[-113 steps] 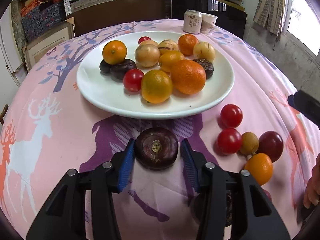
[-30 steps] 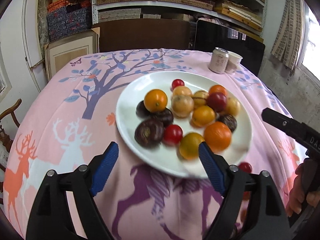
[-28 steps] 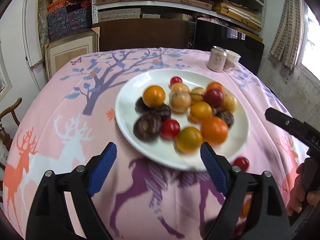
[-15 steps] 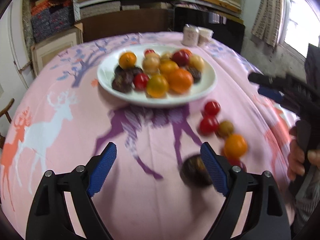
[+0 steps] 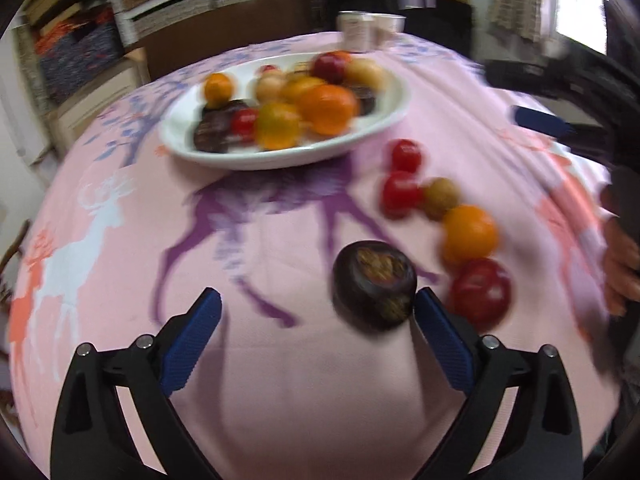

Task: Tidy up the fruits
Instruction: 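Grasp the dark brown patterned fruit with the left gripper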

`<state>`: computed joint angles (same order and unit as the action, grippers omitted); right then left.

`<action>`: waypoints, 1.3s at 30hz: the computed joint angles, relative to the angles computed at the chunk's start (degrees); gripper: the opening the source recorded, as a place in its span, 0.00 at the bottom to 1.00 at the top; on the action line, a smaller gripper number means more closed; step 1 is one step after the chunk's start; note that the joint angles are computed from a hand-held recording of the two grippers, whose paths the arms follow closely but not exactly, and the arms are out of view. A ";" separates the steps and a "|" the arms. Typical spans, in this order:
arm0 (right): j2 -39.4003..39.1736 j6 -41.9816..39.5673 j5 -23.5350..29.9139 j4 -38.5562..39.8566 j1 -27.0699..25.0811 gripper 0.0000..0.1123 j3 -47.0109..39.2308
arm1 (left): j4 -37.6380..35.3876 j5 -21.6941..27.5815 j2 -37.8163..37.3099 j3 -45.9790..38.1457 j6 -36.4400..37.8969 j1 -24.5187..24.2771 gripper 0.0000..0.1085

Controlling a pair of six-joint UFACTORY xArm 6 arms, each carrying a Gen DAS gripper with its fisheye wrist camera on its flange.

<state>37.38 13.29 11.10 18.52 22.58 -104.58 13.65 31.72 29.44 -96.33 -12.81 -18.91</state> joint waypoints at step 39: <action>0.14 -1.36 0.44 1.04 0.26 0.73 0.04 | 0.14 -0.84 2.50 -2.84 -4.40 2.43 0.91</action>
